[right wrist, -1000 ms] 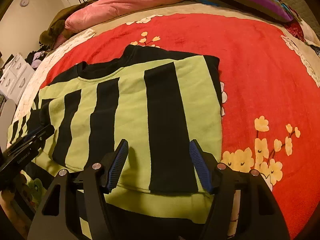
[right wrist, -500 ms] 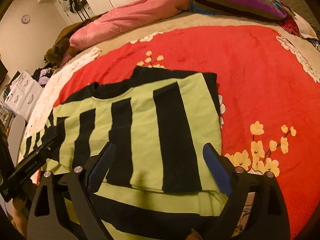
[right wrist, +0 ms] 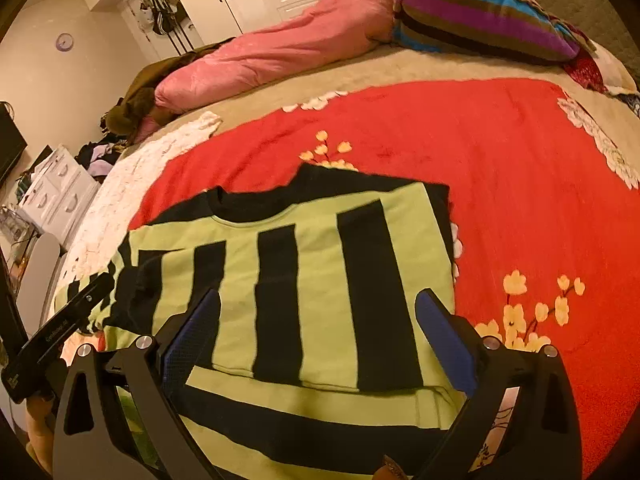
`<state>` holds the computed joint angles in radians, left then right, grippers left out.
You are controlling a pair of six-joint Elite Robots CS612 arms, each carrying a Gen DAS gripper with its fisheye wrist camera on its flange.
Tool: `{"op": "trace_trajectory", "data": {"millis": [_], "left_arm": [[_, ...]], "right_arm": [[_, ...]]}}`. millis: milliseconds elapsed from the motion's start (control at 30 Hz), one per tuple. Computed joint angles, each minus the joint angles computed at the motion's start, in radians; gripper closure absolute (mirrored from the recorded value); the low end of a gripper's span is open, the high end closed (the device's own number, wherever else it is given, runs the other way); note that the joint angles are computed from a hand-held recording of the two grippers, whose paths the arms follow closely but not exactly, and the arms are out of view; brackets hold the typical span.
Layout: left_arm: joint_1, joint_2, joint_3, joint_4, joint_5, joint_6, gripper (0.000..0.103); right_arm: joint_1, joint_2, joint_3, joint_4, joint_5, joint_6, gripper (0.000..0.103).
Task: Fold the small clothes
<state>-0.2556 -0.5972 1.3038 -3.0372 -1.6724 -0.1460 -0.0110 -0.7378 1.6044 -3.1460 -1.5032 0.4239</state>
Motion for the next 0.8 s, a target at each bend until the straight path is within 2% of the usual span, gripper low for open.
{"op": "trace_trajectory", "data": {"millis": [67, 267, 367, 467, 800], "left_arm": [[0.006, -0.008, 0.010, -0.010, -0.013, -0.016, 0.027], [0.016, -0.032, 0.038, -0.028, 0.008, -0.019, 0.023], [0.034, -0.041, 0.045, -0.026, -0.010, -0.036, 0.018], [0.048, -0.049, 0.053, -0.022, 0.027, -0.027, 0.018], [0.129, -0.044, 0.032, 0.014, 0.065, -0.127, 0.018]], "right_arm": [[0.002, -0.002, -0.003, -0.006, 0.002, -0.002, 0.005], [0.016, -0.001, -0.021, 0.004, 0.017, -0.016, 0.005], [0.026, 0.001, -0.034, 0.011, 0.026, -0.029, 0.005], [0.036, 0.006, -0.049, 0.017, 0.032, -0.045, 0.005], [0.072, 0.015, -0.087, 0.038, 0.035, -0.097, 0.005]]}}
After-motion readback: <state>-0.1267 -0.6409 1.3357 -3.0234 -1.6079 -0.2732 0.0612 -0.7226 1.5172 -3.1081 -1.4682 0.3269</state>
